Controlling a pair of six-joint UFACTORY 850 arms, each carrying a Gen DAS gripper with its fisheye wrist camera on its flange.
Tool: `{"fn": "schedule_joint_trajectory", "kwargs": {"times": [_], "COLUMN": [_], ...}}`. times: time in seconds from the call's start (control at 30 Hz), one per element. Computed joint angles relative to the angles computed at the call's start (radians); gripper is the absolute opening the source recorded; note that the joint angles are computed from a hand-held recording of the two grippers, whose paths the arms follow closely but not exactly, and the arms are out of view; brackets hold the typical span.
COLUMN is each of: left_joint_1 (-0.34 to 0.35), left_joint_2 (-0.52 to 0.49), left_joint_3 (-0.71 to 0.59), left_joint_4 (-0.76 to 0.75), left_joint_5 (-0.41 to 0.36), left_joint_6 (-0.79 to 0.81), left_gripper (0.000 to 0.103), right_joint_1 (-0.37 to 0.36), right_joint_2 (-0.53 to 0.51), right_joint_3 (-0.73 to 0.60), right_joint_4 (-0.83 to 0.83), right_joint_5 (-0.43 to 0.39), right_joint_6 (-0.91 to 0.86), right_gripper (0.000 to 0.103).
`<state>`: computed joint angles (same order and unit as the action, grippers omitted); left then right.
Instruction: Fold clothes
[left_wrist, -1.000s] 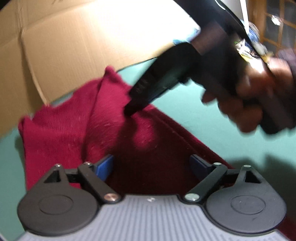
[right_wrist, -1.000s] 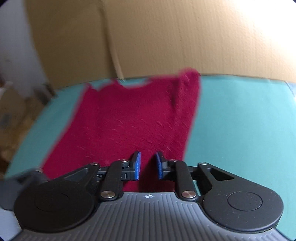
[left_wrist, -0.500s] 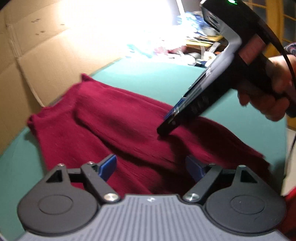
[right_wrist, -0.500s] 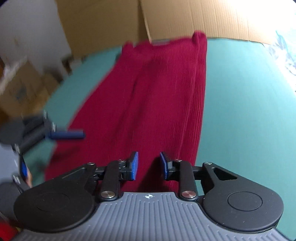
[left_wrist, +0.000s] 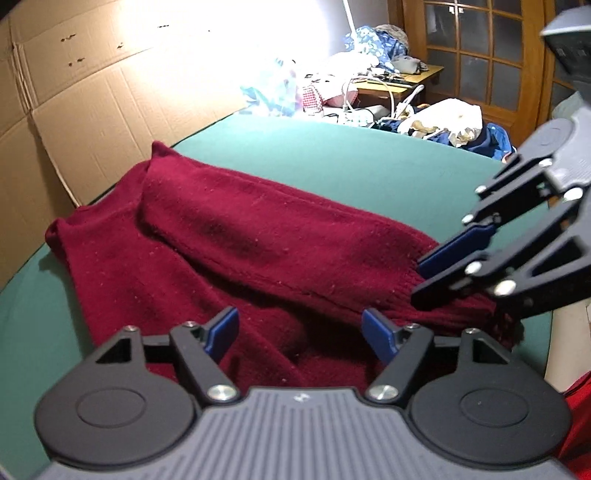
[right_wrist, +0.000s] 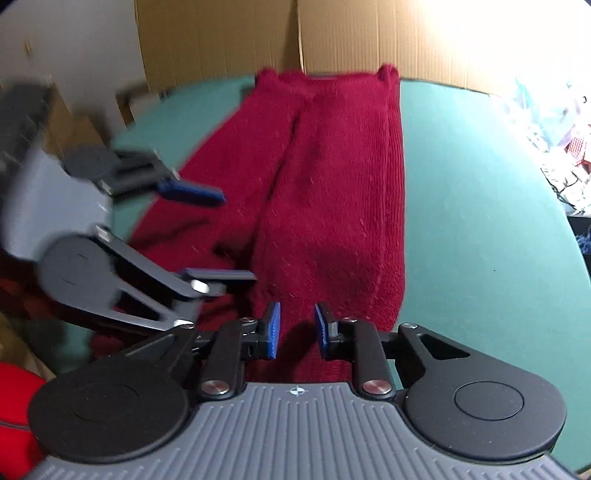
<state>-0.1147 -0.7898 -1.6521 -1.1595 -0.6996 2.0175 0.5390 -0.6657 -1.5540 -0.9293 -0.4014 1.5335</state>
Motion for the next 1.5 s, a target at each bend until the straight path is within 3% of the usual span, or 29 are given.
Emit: {"fn": "schedule_joint_trajectory", "kwargs": {"times": [0.1,0.27,0.37,0.5,0.63,0.73,0.83,0.93,1.07,1.17,1.37,1.5], "left_joint_1": [-0.017,-0.007,0.003,0.032,0.055,0.065,0.073,0.07,0.083,0.077,0.069,0.054], "left_joint_2": [0.002,0.021,0.085,0.186,0.249,0.26,0.248,0.239,0.211,0.189,0.173,0.176], "left_joint_3": [0.016,0.043,0.126,0.243,0.326,0.351,0.342,0.336,0.296,0.27,0.24,0.243], "left_joint_4": [0.028,0.111,0.084,0.015,-0.023,0.034,0.124,0.095,0.088,0.154,0.207,0.204], "left_joint_5": [0.019,0.012,0.067,0.118,0.232,0.316,0.297,0.288,0.205,0.191,0.162,0.187], "left_joint_6": [-0.032,-0.189,-0.162,-0.137,-0.136,-0.224,-0.378,-0.42,-0.544,-0.674,-0.787,-0.763], "left_gripper": [0.076,0.076,0.073,0.081,0.086,0.085,0.085,0.085,0.089,0.089,0.092,0.067], "right_joint_1": [-0.013,-0.026,-0.029,-0.039,-0.052,-0.058,-0.063,-0.068,-0.075,-0.08,-0.076,-0.07], "right_joint_2": [-0.013,0.018,0.032,0.059,0.079,0.09,0.084,0.079,0.085,0.073,0.073,0.077], "right_joint_3": [0.0,0.031,0.059,0.124,0.164,0.183,0.178,0.169,0.174,0.155,0.16,0.17], "right_joint_4": [0.189,0.23,0.112,0.101,0.232,0.29,0.351,0.443,0.599,0.744,0.538,0.326], "right_joint_5": [0.02,0.045,0.056,0.093,0.144,0.181,0.201,0.217,0.251,0.242,0.24,0.237], "right_joint_6": [-0.16,-0.248,-0.121,-0.072,-0.18,-0.254,-0.314,-0.401,-0.548,-0.671,-0.405,-0.161], "right_gripper": [0.025,0.029,0.031,0.033,0.035,0.037,0.04,0.041,0.047,0.05,0.049,0.05]}}
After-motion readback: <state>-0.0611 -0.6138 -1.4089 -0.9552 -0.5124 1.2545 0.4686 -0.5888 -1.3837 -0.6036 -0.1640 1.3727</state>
